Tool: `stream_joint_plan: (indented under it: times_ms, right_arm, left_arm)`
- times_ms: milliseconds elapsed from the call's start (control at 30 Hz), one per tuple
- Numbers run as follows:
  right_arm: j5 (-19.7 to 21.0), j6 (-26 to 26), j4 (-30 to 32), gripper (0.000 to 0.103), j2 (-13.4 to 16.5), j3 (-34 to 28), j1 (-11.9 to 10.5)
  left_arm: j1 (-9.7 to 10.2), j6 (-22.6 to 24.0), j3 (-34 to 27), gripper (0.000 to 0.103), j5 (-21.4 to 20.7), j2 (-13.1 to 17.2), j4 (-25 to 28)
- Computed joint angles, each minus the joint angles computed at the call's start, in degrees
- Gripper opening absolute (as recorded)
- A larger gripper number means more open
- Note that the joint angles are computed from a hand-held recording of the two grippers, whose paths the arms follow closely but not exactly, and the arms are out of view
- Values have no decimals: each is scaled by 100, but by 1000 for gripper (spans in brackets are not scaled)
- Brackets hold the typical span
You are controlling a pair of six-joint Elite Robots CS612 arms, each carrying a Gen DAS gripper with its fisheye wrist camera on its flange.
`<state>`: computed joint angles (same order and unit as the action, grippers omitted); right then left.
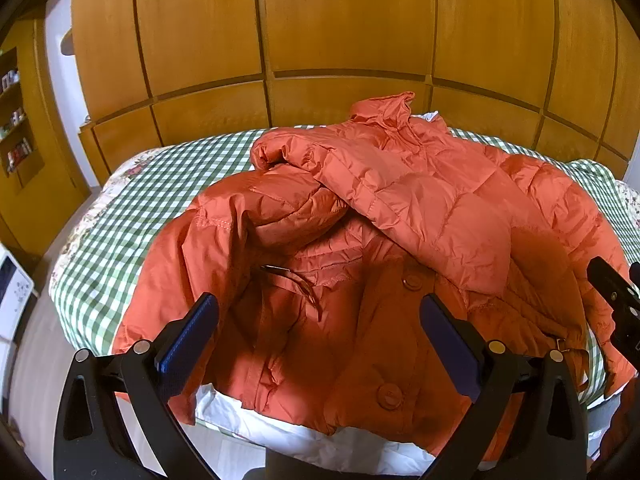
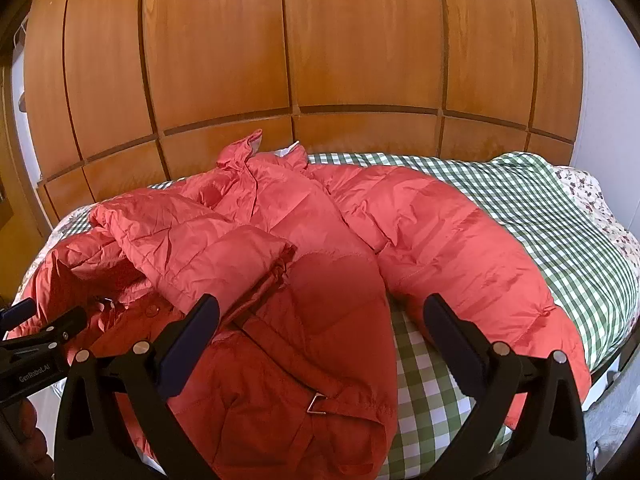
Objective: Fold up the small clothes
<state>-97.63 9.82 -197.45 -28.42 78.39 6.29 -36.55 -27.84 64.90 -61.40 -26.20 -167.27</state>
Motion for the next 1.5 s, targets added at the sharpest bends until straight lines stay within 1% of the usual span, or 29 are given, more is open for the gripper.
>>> stream_joint_plan:
  times_ms: [367, 467, 567, 800, 867, 933, 1000, 1067, 1100, 1167, 1200, 1233, 1267, 1300, 1333, 1400, 1433, 1467, 1500]
  right_arm:
    - [-11, 0, 4, 101, 8, -12, 5]
    - [18, 2, 14, 101, 16, -21, -5]
    - [44, 38, 20, 101, 22, -25, -12]
    - [104, 47, 28, 101, 90, -99, -56]
    - [220, 71, 210, 101, 127, -181, -90]
    - [348, 113, 411, 101, 193, -311, -125]
    - [408, 145, 601, 101, 276, -484, -146]
    - [481, 260, 803, 101, 360, -689, -162]
    - [615, 440, 970, 101, 422, -848, -185]
    - [941, 812, 1171, 101, 515, -1065, -236]
    - [1142, 990, 1224, 101, 575, -1176, -264]
    - [1308, 1137, 1289, 101, 663, -1327, -282]
    - [1305, 1197, 1411, 101, 746, -1480, -275]
    - [1190, 1177, 1453, 101, 832, -1617, -252]
    - [1091, 1096, 1443, 101, 899, -1717, -237]
    - [807, 757, 1485, 101, 1030, -1904, -200]
    - [775, 582, 1454, 101, 1084, -1957, -205]
    - [813, 491, 1386, 101, 1121, -1979, -224]
    - [920, 465, 1318, 101, 1144, -1977, -265]
  left_arm:
    - [-3, -31, -10, 99, 6, 3, 33]
    - [-10, 85, -5, 99, 87, 5, -27]
    - [12, 306, 48, 99, 78, -6, -333]
    - [150, 689, 145, 99, -288, -5, -1125]
    - [195, 675, 152, 99, -302, -9, -1208]
    - [265, 540, 160, 99, -218, -24, -1233]
    - [324, 486, 133, 99, 8, -18, -1210]
    - [377, 416, 85, 99, 266, 10, -1080]
    - [431, 362, 30, 99, 318, 32, -882]
    - [533, 222, -38, 99, 166, 64, -540]
    - [571, 197, -33, 99, 42, 72, -502]
    - [624, 209, -60, 99, -183, 104, -493]
    - [667, 184, -108, 99, -385, 142, -428]
    - [703, 125, -133, 99, -522, 159, -324]
    - [743, 38, -166, 99, -658, 176, -178]
    - [847, -193, -256, 99, -1032, 226, 177]
    - [885, -314, -299, 99, -1159, 244, 363]
    - [918, -439, -330, 99, -1279, 263, 514]
    - [956, -555, -319, 99, -1421, 280, 555]
